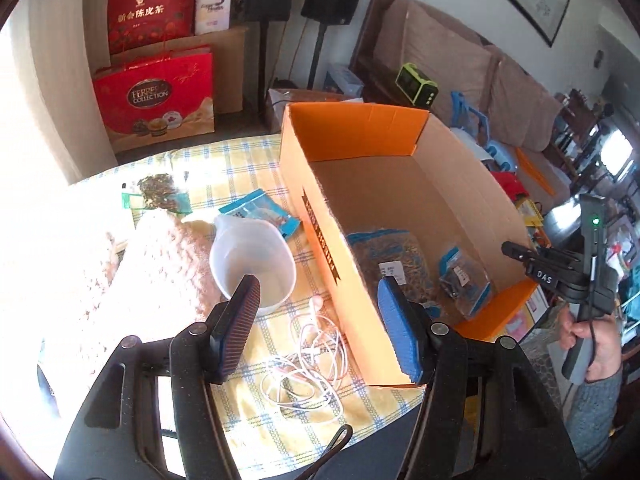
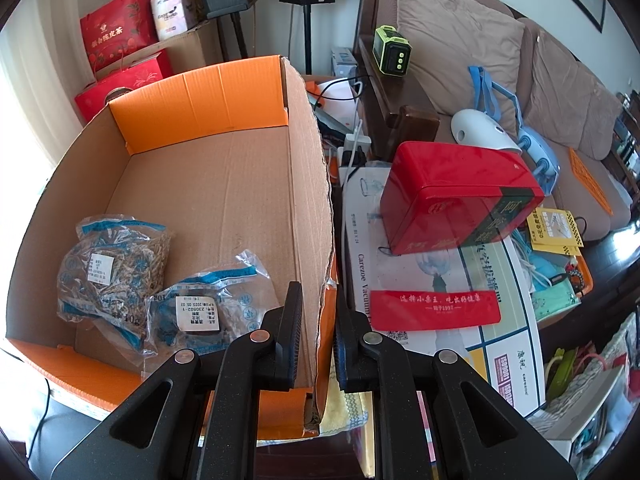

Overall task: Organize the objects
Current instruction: 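Grasp the white earphones on the tablecloth with the left tool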

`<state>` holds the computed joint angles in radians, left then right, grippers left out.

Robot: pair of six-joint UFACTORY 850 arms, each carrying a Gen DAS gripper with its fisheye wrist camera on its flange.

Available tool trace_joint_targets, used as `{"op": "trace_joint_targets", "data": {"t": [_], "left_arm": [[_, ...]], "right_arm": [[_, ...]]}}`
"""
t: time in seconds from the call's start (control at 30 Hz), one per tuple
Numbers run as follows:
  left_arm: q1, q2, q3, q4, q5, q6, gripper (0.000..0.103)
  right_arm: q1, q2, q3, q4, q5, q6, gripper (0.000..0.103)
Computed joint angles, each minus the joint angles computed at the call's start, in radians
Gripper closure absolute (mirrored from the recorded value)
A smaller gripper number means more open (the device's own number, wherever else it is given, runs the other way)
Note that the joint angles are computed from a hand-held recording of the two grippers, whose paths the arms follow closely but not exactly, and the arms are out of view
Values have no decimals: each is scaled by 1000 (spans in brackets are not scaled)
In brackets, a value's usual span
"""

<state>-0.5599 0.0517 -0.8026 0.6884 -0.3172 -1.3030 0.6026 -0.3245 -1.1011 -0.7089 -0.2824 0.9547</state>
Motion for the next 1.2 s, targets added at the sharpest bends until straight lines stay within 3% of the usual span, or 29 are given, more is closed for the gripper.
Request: {"op": "trace_joint_targets", "data": {"t": [0.2, 0.4, 0.67, 0.77, 1.07, 1.2], "left_arm": [[20, 13, 43, -50, -7, 30, 45], [35, 2, 72, -185, -7, 156, 45], [69, -21, 97, -697, 79, 645, 45], [63, -44, 85, -767, 81, 711, 45], [59, -93, 61, -941, 88, 870, 89], [52, -68, 69, -860, 105, 798, 94]], "right_arm": [[0, 0, -3, 9, -6, -11, 90], [0, 0, -3, 8, -6, -9, 90], [0, 1, -3, 8, -7, -9, 90], [0, 0, -3, 9, -8, -11, 90], [-3, 2, -2, 12, -9, -15, 90], [-2, 1, -4, 9, -10, -13, 90]]}}
